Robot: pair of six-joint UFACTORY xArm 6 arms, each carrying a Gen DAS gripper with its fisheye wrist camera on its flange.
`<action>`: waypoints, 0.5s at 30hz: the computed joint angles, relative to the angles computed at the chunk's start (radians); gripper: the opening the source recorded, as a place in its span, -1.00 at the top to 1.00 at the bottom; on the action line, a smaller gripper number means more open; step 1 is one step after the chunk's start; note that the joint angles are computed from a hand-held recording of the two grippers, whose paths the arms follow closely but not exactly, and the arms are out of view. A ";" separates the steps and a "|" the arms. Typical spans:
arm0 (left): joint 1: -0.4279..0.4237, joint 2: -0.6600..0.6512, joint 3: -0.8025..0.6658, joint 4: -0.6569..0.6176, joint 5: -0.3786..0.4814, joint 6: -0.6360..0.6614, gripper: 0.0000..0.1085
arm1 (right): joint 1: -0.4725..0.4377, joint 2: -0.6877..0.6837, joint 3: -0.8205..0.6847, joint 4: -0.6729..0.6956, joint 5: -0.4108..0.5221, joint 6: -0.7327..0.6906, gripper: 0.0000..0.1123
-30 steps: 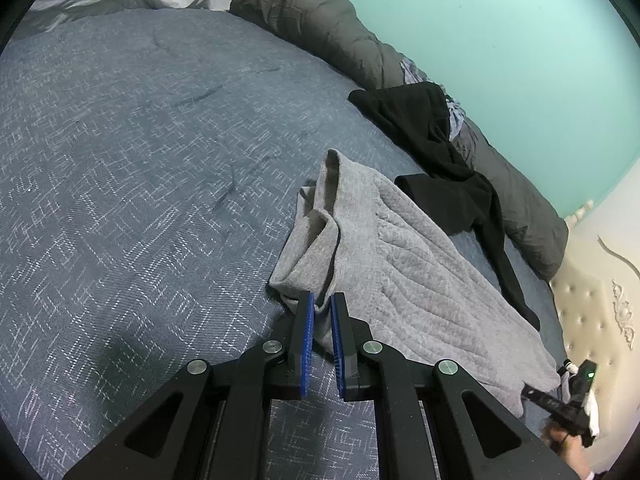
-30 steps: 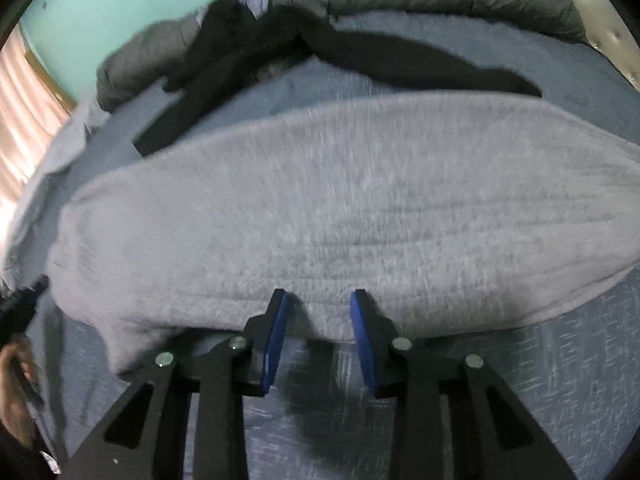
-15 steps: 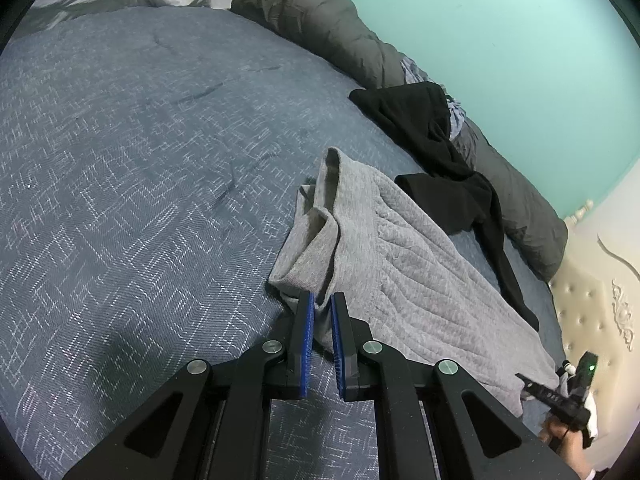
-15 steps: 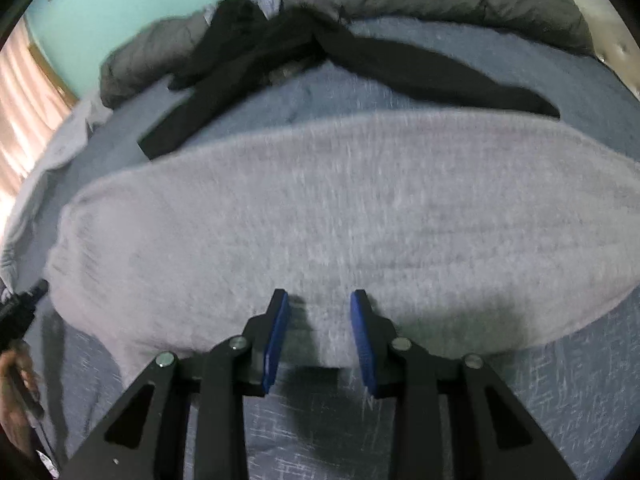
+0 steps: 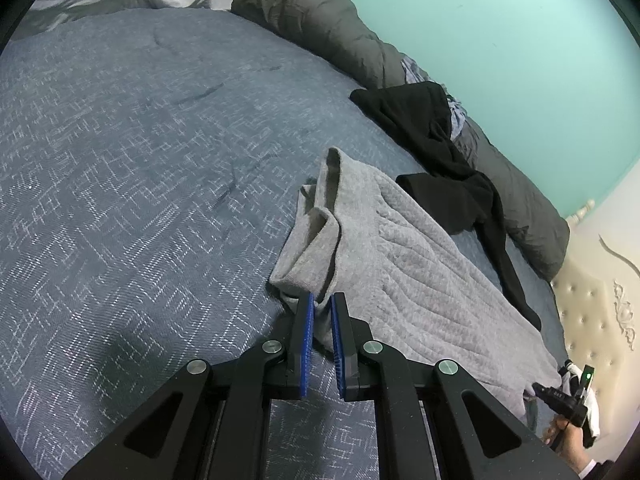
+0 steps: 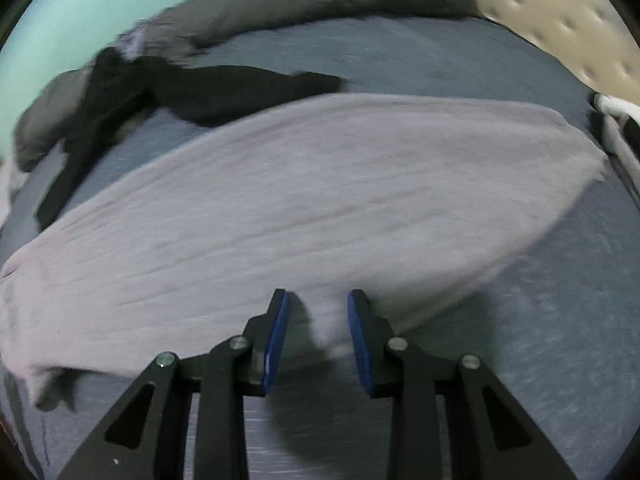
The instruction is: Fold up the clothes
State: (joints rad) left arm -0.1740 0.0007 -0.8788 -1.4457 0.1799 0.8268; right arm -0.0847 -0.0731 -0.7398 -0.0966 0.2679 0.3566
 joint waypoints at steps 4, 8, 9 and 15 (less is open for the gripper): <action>0.010 -0.002 0.000 -0.009 0.010 0.000 0.82 | -0.001 -0.036 0.044 -0.070 -0.063 0.093 0.49; 0.024 -0.012 0.003 -0.032 0.010 0.008 0.51 | 0.040 -0.100 0.117 0.006 -0.155 0.064 0.49; 0.030 -0.016 0.004 -0.043 0.011 0.014 0.48 | 0.053 -0.108 0.129 0.031 -0.173 0.058 0.49; 0.056 -0.028 0.013 -0.085 0.068 0.038 0.32 | 0.134 -0.135 0.167 0.194 -0.225 -0.012 0.49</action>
State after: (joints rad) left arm -0.1179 -0.0271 -0.8660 -1.5305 0.2479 0.8645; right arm 0.0489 -0.2084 -0.5726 0.0971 0.0426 0.3448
